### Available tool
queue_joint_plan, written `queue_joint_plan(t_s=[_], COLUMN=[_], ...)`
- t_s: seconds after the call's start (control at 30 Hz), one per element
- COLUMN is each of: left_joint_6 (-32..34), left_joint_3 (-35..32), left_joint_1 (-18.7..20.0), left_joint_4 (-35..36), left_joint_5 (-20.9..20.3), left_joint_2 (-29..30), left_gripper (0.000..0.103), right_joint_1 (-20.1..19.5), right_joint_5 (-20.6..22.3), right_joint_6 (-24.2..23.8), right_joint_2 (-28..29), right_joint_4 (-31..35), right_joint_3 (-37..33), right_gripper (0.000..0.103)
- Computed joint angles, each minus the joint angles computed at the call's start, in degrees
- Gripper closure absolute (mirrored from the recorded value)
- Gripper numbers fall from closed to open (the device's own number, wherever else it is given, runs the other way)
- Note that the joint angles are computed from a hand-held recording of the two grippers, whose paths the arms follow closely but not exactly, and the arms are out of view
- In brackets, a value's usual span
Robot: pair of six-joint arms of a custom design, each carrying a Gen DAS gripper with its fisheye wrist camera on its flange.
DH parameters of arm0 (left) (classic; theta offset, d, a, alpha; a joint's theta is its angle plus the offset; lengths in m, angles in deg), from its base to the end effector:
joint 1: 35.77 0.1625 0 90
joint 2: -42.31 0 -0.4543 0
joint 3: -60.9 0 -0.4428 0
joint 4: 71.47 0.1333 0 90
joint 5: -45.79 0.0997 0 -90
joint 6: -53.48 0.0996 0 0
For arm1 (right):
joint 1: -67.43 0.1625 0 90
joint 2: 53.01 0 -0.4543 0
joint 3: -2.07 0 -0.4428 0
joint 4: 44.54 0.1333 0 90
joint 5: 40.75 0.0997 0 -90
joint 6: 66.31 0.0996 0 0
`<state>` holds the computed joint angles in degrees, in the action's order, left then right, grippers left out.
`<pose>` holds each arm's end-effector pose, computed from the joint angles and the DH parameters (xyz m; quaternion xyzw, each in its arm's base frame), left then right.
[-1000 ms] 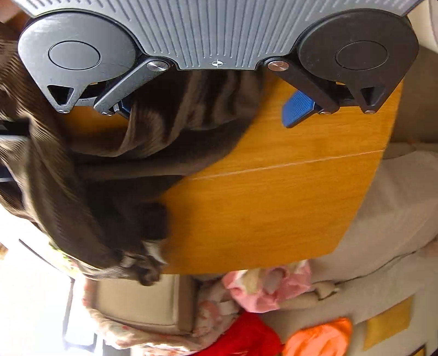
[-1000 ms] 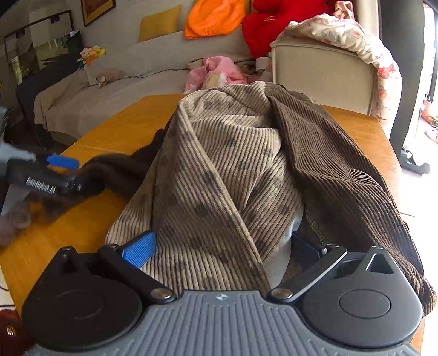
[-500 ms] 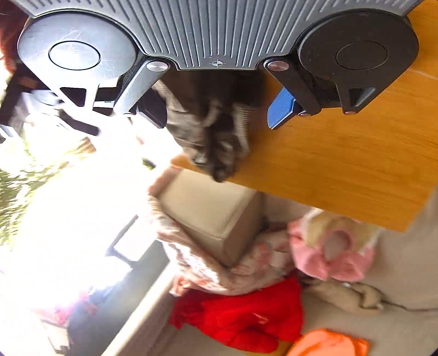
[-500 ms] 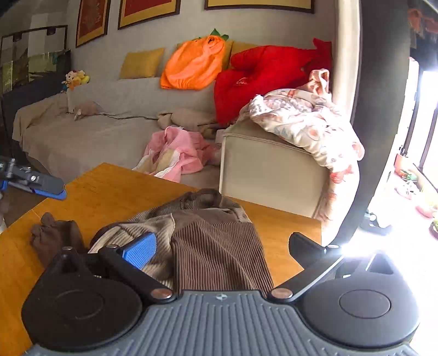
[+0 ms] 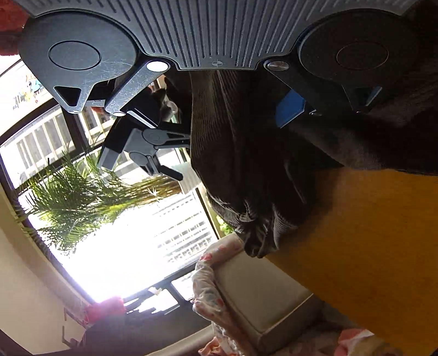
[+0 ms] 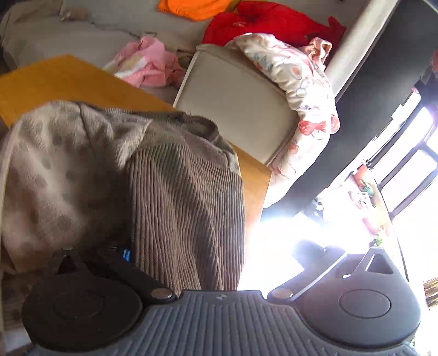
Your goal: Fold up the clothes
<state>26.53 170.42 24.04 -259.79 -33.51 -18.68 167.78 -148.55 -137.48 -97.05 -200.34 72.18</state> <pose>-0.1970 -0.6405 0.2410 0.0137 -0.9039 0.4085 0.1262 0.2560 -0.8291 0.2745 0.5668 -0.7381 0.2159 0.2954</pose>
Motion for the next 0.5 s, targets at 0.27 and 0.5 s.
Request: queue_joint_plan(t_s=[0.27, 0.5], left_joint_6=[-8.2, -10.4], left_joint_3=[-1.2, 0.5], left_joint_1=[2.9, 4.3], left_joint_4=[-4.2, -2.5], left_joint_5=[2.3, 11.4], left_joint_2=[2.9, -1.1], left_gripper=[0.039, 0.088], right_joint_1=[-1.7, -2.2], right_joint_5=[22.4, 29.0], right_joint_6=[25.9, 31.8], right_joint_2=[2.3, 5.3], right_joint_4=[22.8, 33.4], right_joint_3=[-9.0, -8.6], right_gripper=[0.000, 0.000])
